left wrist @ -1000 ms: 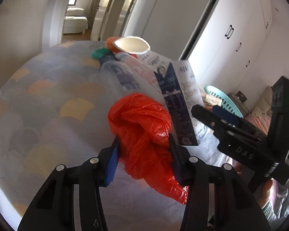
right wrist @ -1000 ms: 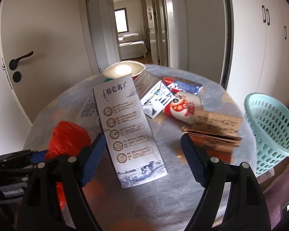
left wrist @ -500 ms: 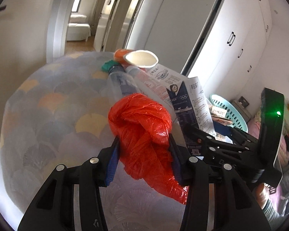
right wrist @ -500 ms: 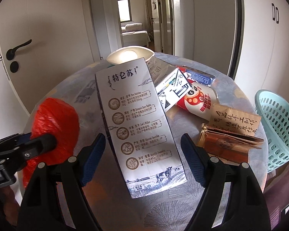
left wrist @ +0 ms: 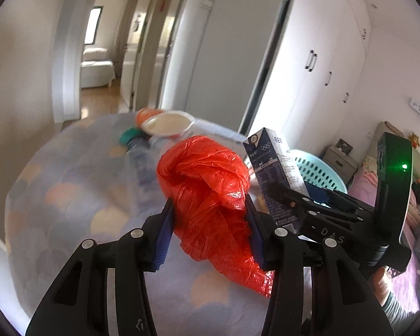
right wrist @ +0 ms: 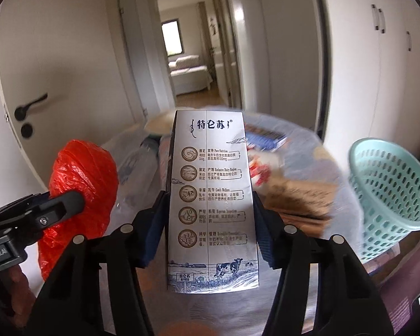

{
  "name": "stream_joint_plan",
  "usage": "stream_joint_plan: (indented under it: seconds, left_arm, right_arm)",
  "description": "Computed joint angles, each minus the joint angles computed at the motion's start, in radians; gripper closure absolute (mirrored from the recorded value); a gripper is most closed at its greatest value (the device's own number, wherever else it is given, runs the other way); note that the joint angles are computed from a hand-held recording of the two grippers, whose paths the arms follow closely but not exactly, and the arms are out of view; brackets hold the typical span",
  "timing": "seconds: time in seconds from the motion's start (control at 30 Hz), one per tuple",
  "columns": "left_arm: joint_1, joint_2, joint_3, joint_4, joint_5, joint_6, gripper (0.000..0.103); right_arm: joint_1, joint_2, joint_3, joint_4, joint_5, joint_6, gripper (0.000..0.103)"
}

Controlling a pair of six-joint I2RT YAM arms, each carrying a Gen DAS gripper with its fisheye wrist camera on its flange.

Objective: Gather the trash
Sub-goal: 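Grasp the red plastic bag with the left tool while the right tool grasps the white milk carton, then carry bag and carton to the teal basket and open both tools to drop them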

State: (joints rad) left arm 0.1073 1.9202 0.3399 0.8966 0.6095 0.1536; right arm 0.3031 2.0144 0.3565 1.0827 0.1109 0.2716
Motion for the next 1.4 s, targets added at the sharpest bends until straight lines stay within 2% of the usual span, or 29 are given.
stream_joint_plan:
  seconds: [0.17,0.27,0.33,0.4,0.47,0.53,0.6,0.7,0.77,0.9,1.07,1.2,1.3,1.4]
  left_arm:
    - [-0.159,-0.099,0.041,-0.073,-0.106,-0.04,0.058]
    - [-0.249,-0.137,0.088,-0.135,-0.145,-0.059,0.058]
    - [-0.336,-0.163,0.157,-0.231,-0.194,-0.07,0.058]
    - [-0.397,-0.166,0.229,-0.324,-0.195,-0.085,0.058]
    - [-0.46,-0.152,0.319,-0.41,-0.164,-0.104,0.058]
    - [-0.523,-0.122,0.379,-0.42,-0.179,-0.119,0.058]
    - [-0.596,-0.065,0.463,-0.425,-0.228,-0.141,0.058]
    - [-0.676,0.077,0.665,-0.512,-0.26,-0.187,0.058]
    - [-0.727,0.205,0.843,-0.606,-0.283,-0.212,0.058]
    - [-0.784,0.421,1.152,-0.798,-0.305,-0.255,0.058]
    - [-0.833,0.671,1.486,-0.968,-0.387,-0.253,0.058]
    - [-0.848,0.83,1.731,-1.114,-0.415,-0.26,0.058]
    - [-0.848,0.922,1.871,-1.193,-0.423,-0.262,0.057]
    - [-0.855,0.978,1.966,-1.245,-0.444,-0.268,0.052]
  right_arm:
    - [-0.113,-0.103,-0.104,0.065,-0.009,-0.022,0.049]
    - [-0.23,-0.144,-0.136,0.081,-0.06,-0.029,0.049]
    - [-0.329,-0.131,-0.161,0.148,-0.12,-0.034,0.049]
    - [-0.428,-0.121,-0.174,0.189,-0.162,-0.037,0.049]
    - [-0.538,-0.136,-0.164,0.158,-0.209,-0.046,0.049]
    - [-0.646,-0.128,-0.125,0.113,-0.24,-0.054,0.049]
    - [-0.723,-0.104,-0.086,0.083,-0.262,-0.068,0.049]
    - [-0.856,-0.061,0.019,-0.032,-0.311,-0.072,0.049]
    - [-0.917,-0.029,0.078,-0.087,-0.336,-0.075,0.049]
    - [-0.99,0.059,0.212,-0.193,-0.321,-0.101,0.049]
    - [-1.032,0.164,0.391,-0.35,-0.332,-0.117,0.049]
    - [-1.028,0.226,0.449,-0.39,-0.32,-0.13,0.049]
    - [-1.036,0.261,0.5,-0.432,-0.337,-0.141,0.049]
    - [-1.025,0.265,0.516,-0.456,-0.32,-0.138,0.049]
